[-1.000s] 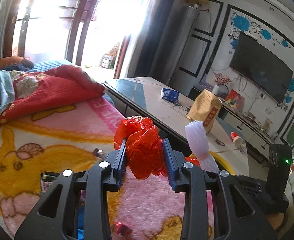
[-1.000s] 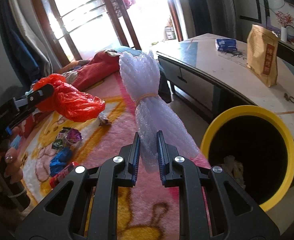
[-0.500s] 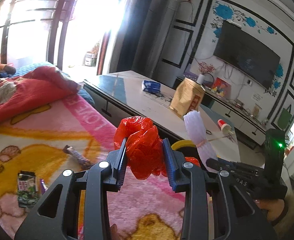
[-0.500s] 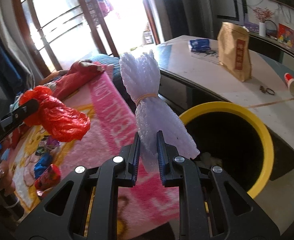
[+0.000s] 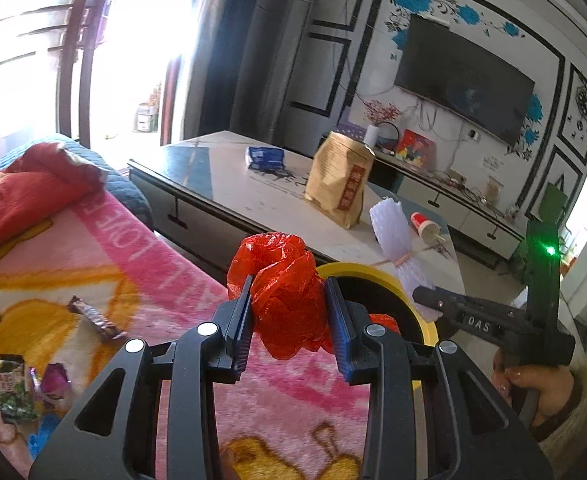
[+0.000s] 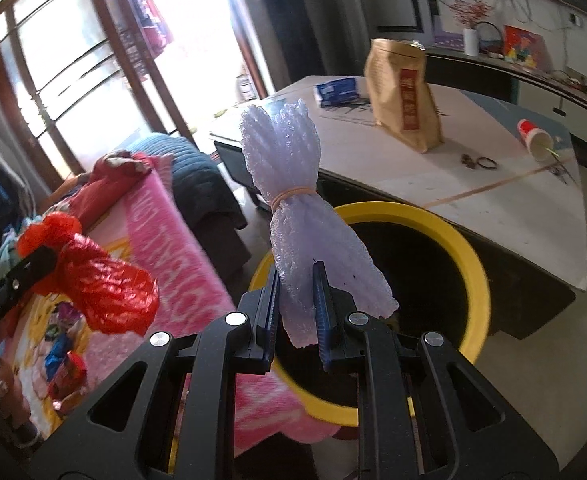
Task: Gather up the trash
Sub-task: 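Carry the white mesh bundle and red bag over the yellow-rimmed bin with both tools, then open both tools to drop the mesh bundle and red bag into the bin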
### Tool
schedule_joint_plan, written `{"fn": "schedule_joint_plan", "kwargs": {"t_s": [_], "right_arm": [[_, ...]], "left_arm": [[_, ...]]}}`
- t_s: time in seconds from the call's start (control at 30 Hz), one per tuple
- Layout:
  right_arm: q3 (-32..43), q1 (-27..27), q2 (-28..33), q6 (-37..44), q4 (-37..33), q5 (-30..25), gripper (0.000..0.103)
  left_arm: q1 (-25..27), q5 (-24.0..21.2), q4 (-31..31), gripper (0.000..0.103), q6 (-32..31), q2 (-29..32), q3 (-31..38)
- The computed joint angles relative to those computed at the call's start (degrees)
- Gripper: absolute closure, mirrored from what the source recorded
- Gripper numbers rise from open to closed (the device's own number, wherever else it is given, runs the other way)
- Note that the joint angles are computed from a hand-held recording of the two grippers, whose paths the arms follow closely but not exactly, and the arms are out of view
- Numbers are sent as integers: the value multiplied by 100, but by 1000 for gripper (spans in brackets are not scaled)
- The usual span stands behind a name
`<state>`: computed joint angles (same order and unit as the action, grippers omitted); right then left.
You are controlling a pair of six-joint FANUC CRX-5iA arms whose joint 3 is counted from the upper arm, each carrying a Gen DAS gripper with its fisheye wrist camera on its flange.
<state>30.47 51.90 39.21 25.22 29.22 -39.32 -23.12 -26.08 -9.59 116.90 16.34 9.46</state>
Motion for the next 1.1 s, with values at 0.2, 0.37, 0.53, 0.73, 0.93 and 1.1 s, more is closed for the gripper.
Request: {"fn": "schedule_joint_plan", "kwargs": {"t_s": [0.2, 0.37, 0.53, 0.73, 0.93, 1.1], "right_arm": [[-257, -111, -119, -307, 67, 38, 92], [-359, -177, -148, -414, 63, 0, 92], [-406, -240, -158, -441, -35, -60, 92], [-374, -283, -130, -380, -241, -130, 91], [-307, -325, -96, -288, -474, -202, 91], [-195, -347, -40, -132, -687, -294, 90]], "left_arm": [[-82, -74, 171, 71, -270, 283, 263], [-126, -129, 298, 71, -452, 490, 433], [-172, -216, 422, 71, -628, 695, 610], [-219, -322, 564, 71, -822, 954, 843], [-275, -470, 617, 71, -913, 1196, 1090], [-292, -607, 686, 71, -1014, 1402, 1296]]}}
